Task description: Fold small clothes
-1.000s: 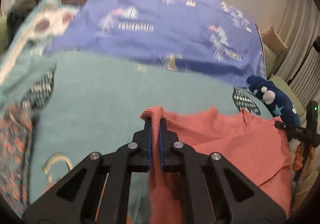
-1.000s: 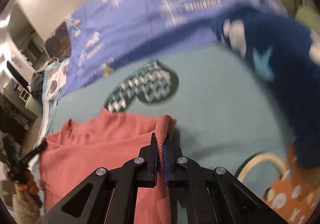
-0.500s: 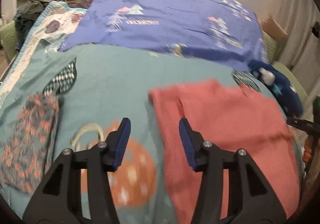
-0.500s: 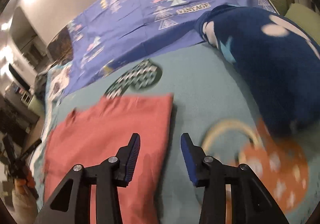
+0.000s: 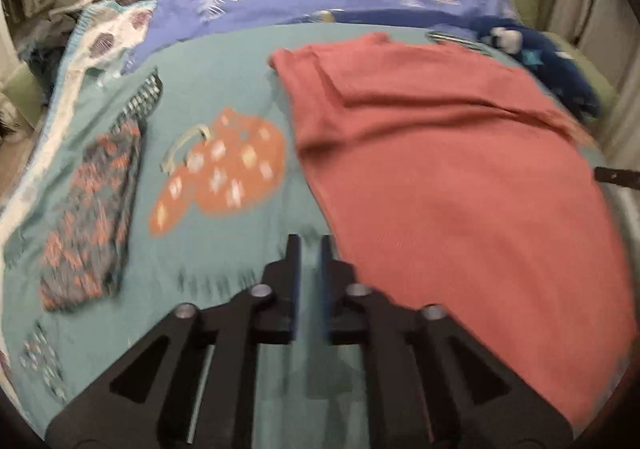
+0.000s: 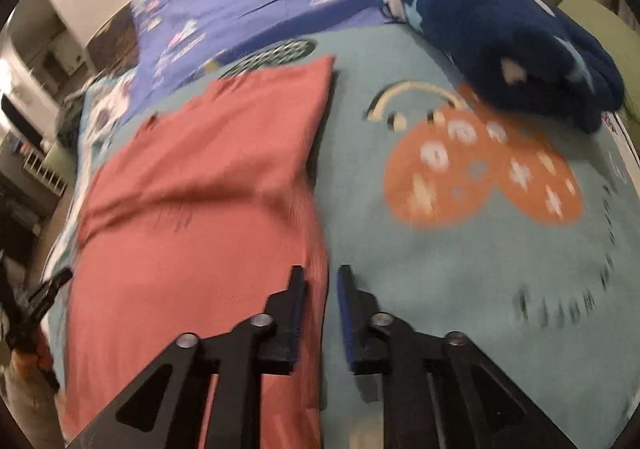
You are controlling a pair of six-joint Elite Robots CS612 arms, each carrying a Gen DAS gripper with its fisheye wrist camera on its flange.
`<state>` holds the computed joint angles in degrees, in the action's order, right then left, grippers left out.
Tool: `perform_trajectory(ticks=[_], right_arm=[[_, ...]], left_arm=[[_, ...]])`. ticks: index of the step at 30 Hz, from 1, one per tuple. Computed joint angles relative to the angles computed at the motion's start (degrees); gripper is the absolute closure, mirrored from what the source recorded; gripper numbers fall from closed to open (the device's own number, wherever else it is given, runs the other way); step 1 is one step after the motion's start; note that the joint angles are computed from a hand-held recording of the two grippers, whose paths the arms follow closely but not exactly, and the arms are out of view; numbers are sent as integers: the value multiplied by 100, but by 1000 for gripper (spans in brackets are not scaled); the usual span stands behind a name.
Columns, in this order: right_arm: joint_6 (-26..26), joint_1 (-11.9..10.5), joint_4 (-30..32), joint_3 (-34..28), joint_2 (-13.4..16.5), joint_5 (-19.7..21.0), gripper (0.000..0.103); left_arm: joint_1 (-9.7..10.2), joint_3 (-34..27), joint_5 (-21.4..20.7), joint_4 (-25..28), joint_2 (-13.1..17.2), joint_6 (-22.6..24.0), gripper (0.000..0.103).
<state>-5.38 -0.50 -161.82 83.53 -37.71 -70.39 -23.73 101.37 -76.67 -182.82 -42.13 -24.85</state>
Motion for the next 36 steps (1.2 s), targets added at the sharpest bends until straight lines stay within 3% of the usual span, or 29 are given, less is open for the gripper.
perform_trajectory(ticks=[2, 3, 8, 12, 22, 25, 26, 28, 30, 32, 34, 36], right_arm=[[-306, -104, -235, 546, -280, 339, 64], [-367, -132, -366, 748, -373, 407, 61], [-689, -325, -763, 1844, -860, 580, 61], [-706, -529, -1115, 2504, -1082, 769, 61], [-445, -789, -1800, 3163, -1134, 1423, 60], [-173, -816, -2175, 3236, -1063, 1578, 51], [-88, -806, -2296, 3255, -1046, 1584, 48], [-185, -768, -2395, 3281, -1049, 1497, 45], [-277, -724, -2506, 3303, -1051, 1389, 43], [-272, -706, -2518, 3319, -1060, 1334, 43], [-266, -727, -2453, 3351, -1092, 1365, 43], [-281, -751, -2349, 3354, -1106, 1422, 43]], left_arm=[[-97, 443, -184, -477, -149, -206, 55], [-129, 558, -270, -569, -191, -315, 52], [-308, 1272, -914, -1379, -350, -1004, 52], [-526, 1637, -716, -1646, -424, -1245, 52], [-679, 1857, -882, -2121, -335, -1620, 52], [-671, 1840, -955, -2219, -305, -1661, 52], [-661, 1835, -1005, -2264, -290, -1696, 54], [-569, 1812, -1435, -2513, -213, -1785, 101], [-458, 1896, -1845, -3092, -182, -2227, 99], [-477, 2065, -1654, -3704, -233, -2309, 98], [-454, 2191, -1576, -3867, -359, -2152, 98], [-438, 2232, -1585, -3655, -449, -1985, 98]])
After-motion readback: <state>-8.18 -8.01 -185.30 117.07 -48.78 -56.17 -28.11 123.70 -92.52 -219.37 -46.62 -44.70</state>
